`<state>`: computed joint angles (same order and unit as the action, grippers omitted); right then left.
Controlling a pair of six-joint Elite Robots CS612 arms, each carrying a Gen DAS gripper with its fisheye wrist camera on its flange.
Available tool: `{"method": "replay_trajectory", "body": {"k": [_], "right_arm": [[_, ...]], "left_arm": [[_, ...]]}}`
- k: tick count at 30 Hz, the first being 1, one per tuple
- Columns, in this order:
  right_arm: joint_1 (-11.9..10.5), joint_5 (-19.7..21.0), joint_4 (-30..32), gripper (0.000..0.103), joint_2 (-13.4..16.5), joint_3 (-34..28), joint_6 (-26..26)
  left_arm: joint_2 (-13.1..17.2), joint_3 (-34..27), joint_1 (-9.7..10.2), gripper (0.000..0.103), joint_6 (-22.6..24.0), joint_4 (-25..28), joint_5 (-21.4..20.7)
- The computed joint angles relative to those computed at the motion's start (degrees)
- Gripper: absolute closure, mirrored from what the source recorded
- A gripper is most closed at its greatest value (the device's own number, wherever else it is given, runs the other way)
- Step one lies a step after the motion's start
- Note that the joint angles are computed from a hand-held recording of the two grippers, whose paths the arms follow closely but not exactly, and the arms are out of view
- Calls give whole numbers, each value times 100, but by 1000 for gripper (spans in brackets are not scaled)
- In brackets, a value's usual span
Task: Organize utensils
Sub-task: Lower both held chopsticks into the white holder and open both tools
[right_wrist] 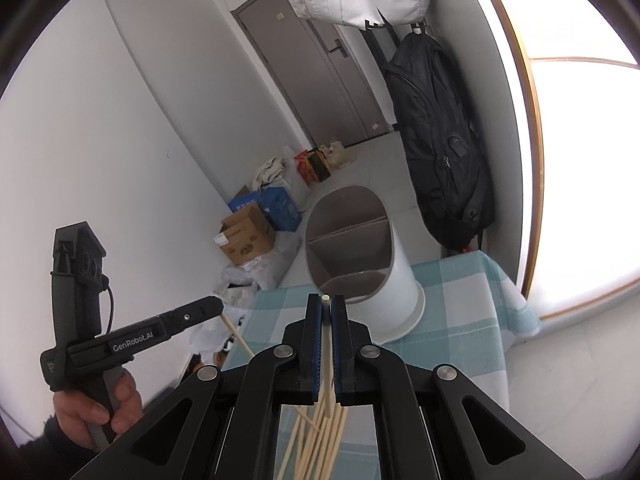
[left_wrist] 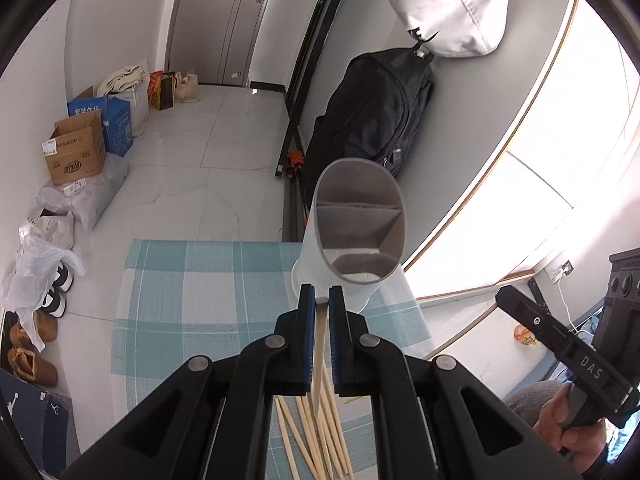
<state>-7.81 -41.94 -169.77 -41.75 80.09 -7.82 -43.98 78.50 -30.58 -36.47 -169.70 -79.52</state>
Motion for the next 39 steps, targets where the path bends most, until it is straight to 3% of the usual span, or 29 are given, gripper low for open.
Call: {"method": "replay_trajectory", "body": {"k": [9, 20, 27, 31, 39], "right_arm": [[10, -110, -133, 99, -134, -180, -20], [112, -317, -66, 99, -6, -941, -51], [218, -427, 104, 99, 278, -1614, 121], [262, -462, 124, 99, 453, -1932, 236], [356, -715, 213, 99, 672, -2417, 190]], "left_arm": [[-39, -220, 1, 100, 365, -123, 9], [84, -696, 106, 100, 586, -214, -72], [262, -1084, 174, 100, 769, -131, 6], [335, -1227, 239, 100, 678, -142, -181], [461, -1504, 307, 100, 697, -117, -134]]}}
